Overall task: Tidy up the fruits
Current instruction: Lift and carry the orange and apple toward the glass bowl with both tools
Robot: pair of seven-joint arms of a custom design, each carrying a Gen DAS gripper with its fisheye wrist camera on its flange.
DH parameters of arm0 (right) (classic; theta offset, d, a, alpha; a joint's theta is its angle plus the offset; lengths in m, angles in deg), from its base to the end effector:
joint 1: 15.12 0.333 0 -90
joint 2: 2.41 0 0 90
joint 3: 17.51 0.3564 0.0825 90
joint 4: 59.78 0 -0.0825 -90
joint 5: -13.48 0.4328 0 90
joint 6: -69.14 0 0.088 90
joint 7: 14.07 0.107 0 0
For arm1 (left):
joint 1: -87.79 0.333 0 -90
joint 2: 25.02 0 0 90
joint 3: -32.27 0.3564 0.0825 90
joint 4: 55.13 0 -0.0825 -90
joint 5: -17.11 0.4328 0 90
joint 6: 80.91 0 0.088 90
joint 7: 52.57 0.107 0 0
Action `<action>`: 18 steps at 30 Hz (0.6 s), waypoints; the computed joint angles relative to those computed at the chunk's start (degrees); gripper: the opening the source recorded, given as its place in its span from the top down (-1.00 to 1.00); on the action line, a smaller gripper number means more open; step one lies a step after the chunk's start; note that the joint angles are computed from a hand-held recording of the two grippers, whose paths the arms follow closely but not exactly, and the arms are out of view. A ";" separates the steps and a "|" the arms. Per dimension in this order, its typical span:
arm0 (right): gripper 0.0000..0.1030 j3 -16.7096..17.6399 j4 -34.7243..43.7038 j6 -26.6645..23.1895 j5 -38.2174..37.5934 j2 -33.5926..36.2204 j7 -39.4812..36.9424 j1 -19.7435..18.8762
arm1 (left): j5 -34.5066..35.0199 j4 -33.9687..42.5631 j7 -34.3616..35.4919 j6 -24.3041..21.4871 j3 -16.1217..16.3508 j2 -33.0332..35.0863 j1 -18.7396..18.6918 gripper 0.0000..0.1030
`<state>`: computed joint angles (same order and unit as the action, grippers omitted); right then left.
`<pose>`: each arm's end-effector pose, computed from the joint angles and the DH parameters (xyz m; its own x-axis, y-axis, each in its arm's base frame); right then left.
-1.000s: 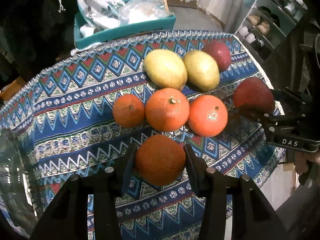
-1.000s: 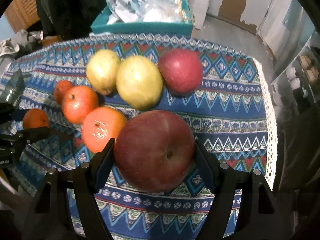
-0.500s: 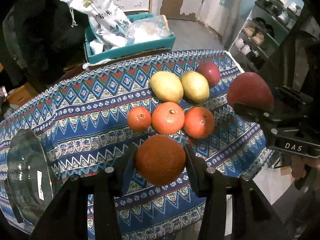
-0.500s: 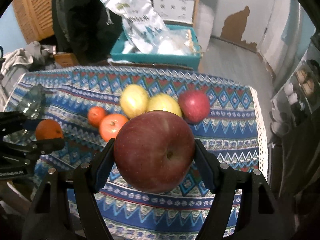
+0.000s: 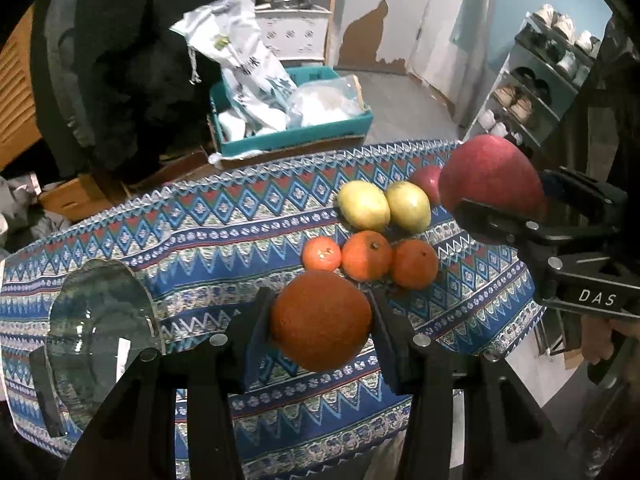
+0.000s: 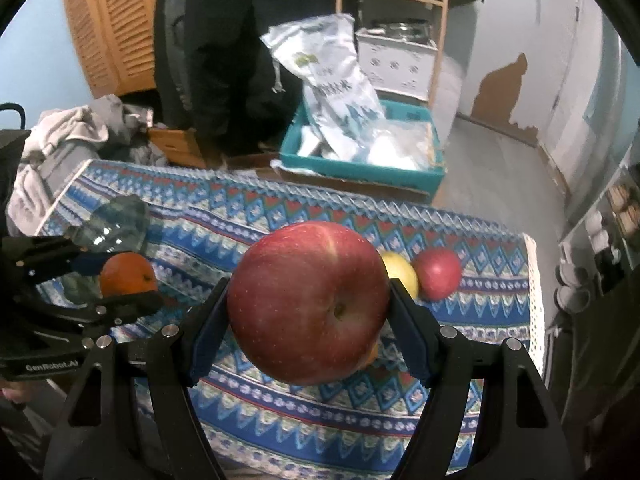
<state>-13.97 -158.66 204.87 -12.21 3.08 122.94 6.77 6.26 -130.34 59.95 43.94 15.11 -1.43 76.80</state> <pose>0.6234 0.2888 0.6080 -0.1253 -0.9909 -0.0492 -0.7797 0.1290 -0.6127 0.7076 -0.3301 0.5969 -0.7073 -0.6976 0.1143 -0.6441 0.5695 -0.5106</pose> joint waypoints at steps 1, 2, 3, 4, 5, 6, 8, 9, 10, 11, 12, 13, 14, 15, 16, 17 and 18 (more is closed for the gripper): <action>-0.45 0.09 0.80 0.11 -0.11 0.45 -0.21 0.11 | -0.22 -0.16 0.07 0.21 0.04 -0.24 0.26 0.07; -0.45 0.11 1.53 0.25 -0.26 0.86 -0.28 0.27 | -0.51 -0.36 0.30 0.42 0.05 -0.45 0.56 0.07; -0.45 0.11 2.31 0.33 -0.18 1.32 -0.50 0.43 | -0.84 -0.64 0.57 0.69 0.08 -0.77 0.92 0.07; -0.45 0.09 2.94 0.35 0.08 1.70 -0.89 0.60 | -0.99 -1.01 0.71 0.91 0.14 -1.08 1.12 0.07; -0.45 0.07 3.76 0.46 0.29 2.24 -1.27 0.80 | -1.08 -1.15 0.83 1.05 0.23 -1.26 1.30 0.07; -0.45 -0.03 4.24 0.54 0.47 2.56 -1.53 1.00 | -1.22 -1.44 1.01 1.32 0.32 -1.52 1.54 0.07; -0.45 -0.21 5.87 0.31 0.82 3.72 -2.20 1.51 | -1.57 -1.55 1.11 1.55 0.49 -1.73 1.98 0.07; -0.45 -0.32 6.70 0.23 0.77 4.35 -2.38 1.86 | -1.85 -1.50 1.17 1.50 0.53 -1.74 2.23 0.07; -0.45 -0.47 7.39 0.12 0.96 4.89 -2.68 2.12 | -2.06 -1.31 1.07 1.36 0.61 -1.67 2.44 0.07; -0.45 -0.58 8.23 -0.01 1.29 5.52 -3.07 2.37 | -2.13 -1.13 0.78 1.27 0.78 -1.62 2.62 0.07; -0.45 -0.72 9.24 -0.09 1.52 6.30 -3.38 2.67 | -2.21 -1.15 0.59 1.27 0.88 -1.70 2.80 0.07; -0.45 -0.84 10.30 -0.33 1.94 7.08 -3.88 2.96 | -2.47 -1.09 0.48 1.33 0.93 -1.70 3.05 0.07; -0.45 -1.00 11.05 -0.43 2.29 7.63 -4.30 3.25 | -2.69 -1.10 0.47 1.45 0.98 -1.72 3.32 0.07; -0.45 -1.22 11.64 -0.45 2.44 8.08 -4.47 3.58 | -2.72 -1.07 0.35 1.67 1.11 -1.71 3.50 0.07; -0.45 -1.35 12.66 -0.56 2.78 8.84 -4.89 3.86 | -2.61 -1.11 0.22 2.02 1.27 -1.72 3.65 0.07; -0.45 -1.47 13.76 -0.69 3.22 9.63 -5.34 4.13 | -2.54 -1.25 0.17 2.40 1.37 -1.78 3.83 0.07; -0.45 -1.64 14.85 -0.89 3.64 10.40 -5.76 4.40 | -2.47 -1.32 0.04 2.68 1.49 -1.78 4.01 0.07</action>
<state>-15.61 -143.82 203.98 -8.57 13.48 117.18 11.17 3.80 -131.66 59.99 46.62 16.60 -3.21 80.81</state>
